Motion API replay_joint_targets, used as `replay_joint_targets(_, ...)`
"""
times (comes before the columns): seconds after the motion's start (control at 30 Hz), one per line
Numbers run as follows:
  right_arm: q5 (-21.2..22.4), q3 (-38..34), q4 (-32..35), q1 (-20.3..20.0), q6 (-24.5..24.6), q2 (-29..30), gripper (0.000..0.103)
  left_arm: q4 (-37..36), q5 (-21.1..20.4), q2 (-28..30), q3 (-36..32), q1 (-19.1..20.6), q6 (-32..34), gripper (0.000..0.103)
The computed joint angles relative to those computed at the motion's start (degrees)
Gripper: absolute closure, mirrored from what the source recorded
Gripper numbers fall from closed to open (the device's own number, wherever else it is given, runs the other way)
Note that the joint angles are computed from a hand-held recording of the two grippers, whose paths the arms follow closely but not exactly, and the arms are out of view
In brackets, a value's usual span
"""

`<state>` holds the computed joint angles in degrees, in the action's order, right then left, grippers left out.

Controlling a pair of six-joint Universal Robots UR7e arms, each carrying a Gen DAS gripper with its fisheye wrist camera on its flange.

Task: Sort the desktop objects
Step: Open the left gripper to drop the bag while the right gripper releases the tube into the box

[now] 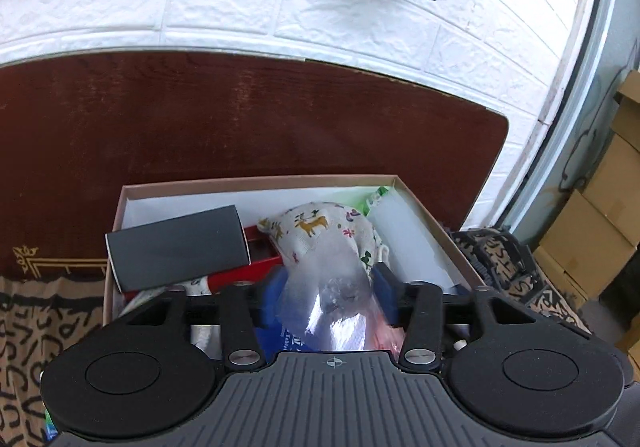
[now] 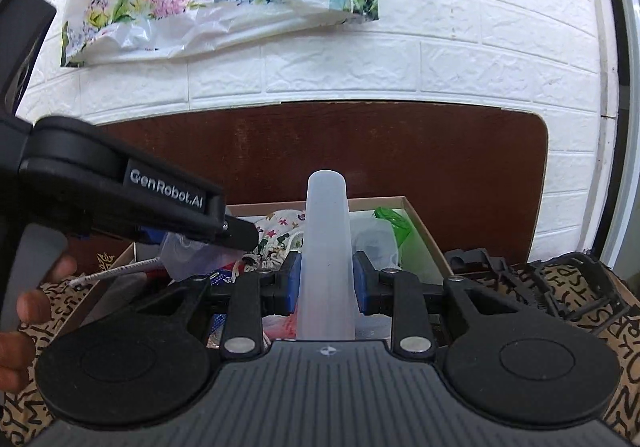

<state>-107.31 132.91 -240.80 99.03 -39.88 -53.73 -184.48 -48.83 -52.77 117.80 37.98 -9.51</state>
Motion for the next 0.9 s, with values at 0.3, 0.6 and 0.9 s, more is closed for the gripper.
replay_joint_targets(0.3,-3.4,0.6,-11.2,1.8,-8.6,5.4,0.006,-6.9,5.4,0.0,3.6,-2.4,1.0,0.0)
replay_joint_targets(0.6,-5.9,2.6,-11.9,3.5,-7.8,5.5,0.0,-10.4,12.5,-0.1,9.2,-6.2,2.3,0.0)
replay_joint_targets(0.9,-7.4,4.6,-11.6,5.5,-5.5,4.8,0.0,-9.2,15.4,-3.0,13.8,-9.5,-1.2,0.0)
